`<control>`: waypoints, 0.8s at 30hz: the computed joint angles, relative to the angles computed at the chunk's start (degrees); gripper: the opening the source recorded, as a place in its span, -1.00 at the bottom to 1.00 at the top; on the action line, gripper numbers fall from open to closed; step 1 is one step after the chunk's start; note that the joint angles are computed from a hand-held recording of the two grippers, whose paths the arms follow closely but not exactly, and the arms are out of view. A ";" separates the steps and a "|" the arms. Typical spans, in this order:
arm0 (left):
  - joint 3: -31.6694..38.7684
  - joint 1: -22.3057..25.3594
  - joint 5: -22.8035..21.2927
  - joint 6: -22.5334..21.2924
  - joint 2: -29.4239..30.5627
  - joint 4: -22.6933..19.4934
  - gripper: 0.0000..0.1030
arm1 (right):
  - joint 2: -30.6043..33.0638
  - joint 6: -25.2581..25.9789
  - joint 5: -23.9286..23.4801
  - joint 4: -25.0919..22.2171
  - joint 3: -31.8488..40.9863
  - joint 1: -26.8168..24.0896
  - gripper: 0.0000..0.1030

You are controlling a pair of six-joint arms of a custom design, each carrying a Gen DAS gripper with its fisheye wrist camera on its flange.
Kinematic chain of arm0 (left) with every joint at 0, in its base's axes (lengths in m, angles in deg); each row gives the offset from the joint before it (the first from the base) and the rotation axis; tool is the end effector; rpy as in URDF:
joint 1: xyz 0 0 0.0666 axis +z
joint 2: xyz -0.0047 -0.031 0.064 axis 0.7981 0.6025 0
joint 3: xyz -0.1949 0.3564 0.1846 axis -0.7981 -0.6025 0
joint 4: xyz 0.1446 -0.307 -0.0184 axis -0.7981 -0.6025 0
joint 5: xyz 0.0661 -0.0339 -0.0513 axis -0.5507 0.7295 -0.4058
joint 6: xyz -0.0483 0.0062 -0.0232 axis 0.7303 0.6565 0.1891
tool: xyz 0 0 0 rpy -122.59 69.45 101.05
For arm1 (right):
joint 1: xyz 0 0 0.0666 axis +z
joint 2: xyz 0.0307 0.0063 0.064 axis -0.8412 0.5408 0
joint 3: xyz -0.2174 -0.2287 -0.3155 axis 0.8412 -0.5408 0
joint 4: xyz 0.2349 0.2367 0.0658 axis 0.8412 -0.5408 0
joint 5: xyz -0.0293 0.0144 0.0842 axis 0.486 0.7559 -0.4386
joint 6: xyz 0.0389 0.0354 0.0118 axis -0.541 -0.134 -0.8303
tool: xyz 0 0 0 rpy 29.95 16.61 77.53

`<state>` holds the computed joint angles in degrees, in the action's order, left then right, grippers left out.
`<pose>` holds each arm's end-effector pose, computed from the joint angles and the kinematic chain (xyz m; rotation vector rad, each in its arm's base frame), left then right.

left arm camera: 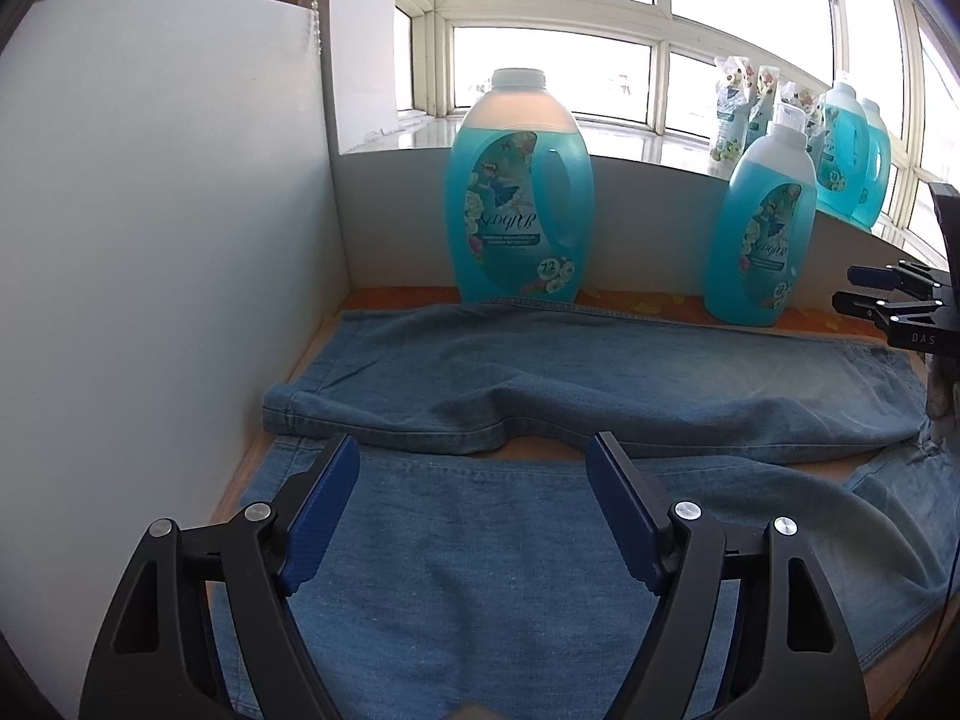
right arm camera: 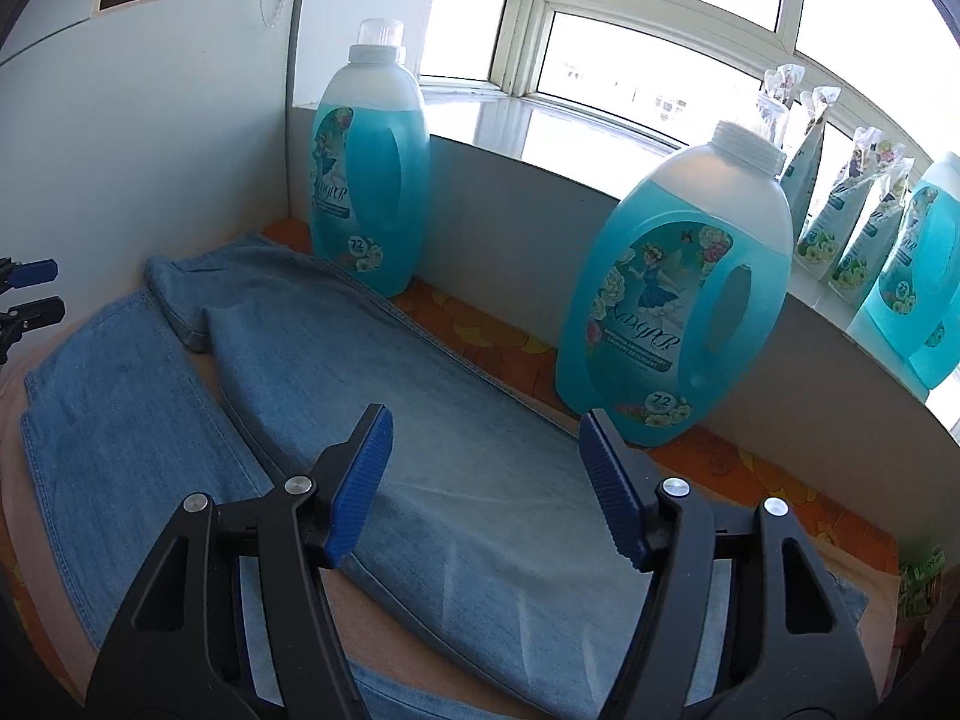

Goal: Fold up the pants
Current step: 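Move the right tool onto a jeans leg and close on its seam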

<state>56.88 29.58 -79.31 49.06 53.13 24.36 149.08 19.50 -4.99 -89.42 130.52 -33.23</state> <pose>0.3190 -0.1375 0.4986 0.4231 2.2007 -0.2070 0.4916 0.2071 0.4439 -0.3000 2.2786 -0.1287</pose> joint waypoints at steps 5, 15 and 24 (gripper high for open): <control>4.20 0.64 1.07 -0.43 6.24 -1.28 0.51 | 9.14 4.36 -3.72 -4.01 8.41 -1.87 0.32; 11.26 2.08 1.40 -1.50 15.93 -4.19 0.49 | 22.93 8.06 -7.60 -10.71 22.31 -4.96 0.32; 13.87 3.22 2.78 -1.25 21.71 -5.57 0.31 | 29.06 9.94 -12.27 -13.99 30.27 -6.94 0.32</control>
